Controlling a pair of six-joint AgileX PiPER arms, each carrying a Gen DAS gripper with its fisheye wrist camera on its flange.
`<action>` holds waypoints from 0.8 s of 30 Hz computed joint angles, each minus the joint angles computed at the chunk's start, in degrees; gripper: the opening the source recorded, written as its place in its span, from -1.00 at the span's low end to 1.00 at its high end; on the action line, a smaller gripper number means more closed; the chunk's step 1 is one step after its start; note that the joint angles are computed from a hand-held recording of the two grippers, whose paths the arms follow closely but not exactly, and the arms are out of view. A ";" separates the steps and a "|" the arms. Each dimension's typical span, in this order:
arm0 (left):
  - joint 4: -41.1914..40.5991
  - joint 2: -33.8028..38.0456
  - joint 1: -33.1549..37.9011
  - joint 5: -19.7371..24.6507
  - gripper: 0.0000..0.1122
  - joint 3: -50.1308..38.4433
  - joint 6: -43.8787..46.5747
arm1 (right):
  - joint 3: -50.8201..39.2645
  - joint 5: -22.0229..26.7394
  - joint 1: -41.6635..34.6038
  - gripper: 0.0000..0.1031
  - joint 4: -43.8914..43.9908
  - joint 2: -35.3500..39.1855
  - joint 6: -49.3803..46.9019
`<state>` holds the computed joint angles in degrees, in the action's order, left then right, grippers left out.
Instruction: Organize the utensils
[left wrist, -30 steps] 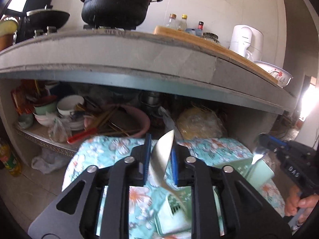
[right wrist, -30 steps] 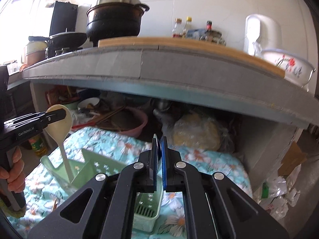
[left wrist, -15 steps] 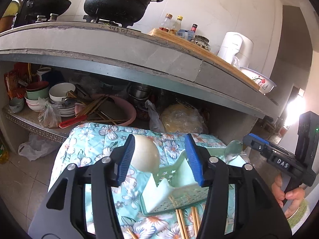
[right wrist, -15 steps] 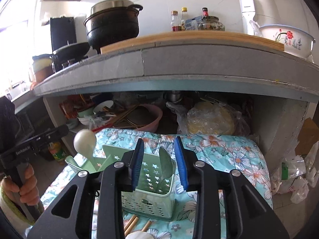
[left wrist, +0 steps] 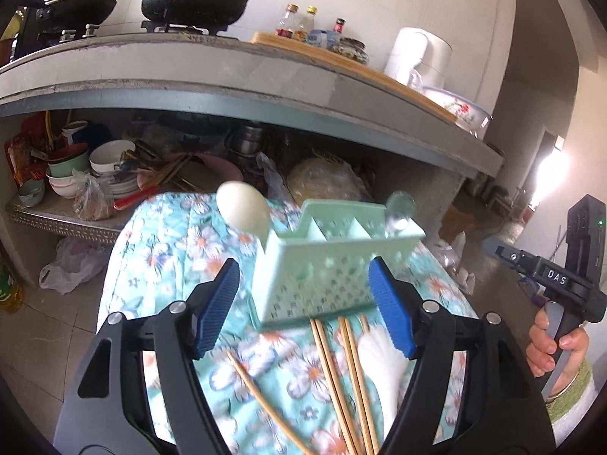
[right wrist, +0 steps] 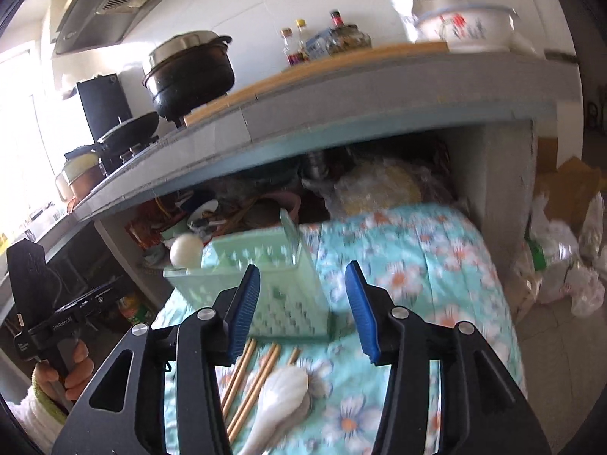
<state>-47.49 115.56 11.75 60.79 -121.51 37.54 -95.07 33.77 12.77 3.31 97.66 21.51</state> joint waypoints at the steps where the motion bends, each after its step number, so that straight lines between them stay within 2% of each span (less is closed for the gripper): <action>1: -0.56 -1.42 0.04 -0.04 0.24 3.03 1.65 | 2.21 -0.19 0.26 -0.08 0.40 -0.87 0.61; 7: -0.29 -6.46 -1.28 1.74 0.25 15.82 6.67 | 15.33 -3.01 1.63 -0.08 3.98 -4.00 5.63; 12: 2.87 -9.22 -5.55 -0.92 0.23 21.80 8.81 | 18.71 -3.74 1.74 -0.08 4.65 -3.17 8.30; 13: 3.71 -9.69 -6.75 -2.18 0.13 22.48 8.99 | 18.54 -3.33 1.83 -0.08 3.62 -2.90 9.20; 14: 4.53 -9.77 -7.83 -2.91 0.00 22.60 8.73 | 18.34 -2.94 1.94 -0.08 2.30 -2.62 10.37; 17: 6.69 -7.53 -10.55 -1.29 -0.21 19.44 6.36 | 18.33 -2.70 1.78 -0.08 0.95 -2.08 11.25; 24: 17.29 -2.46 -18.28 1.00 -0.26 12.43 1.67 | 19.87 -3.63 -0.04 -0.08 3.34 -1.23 8.47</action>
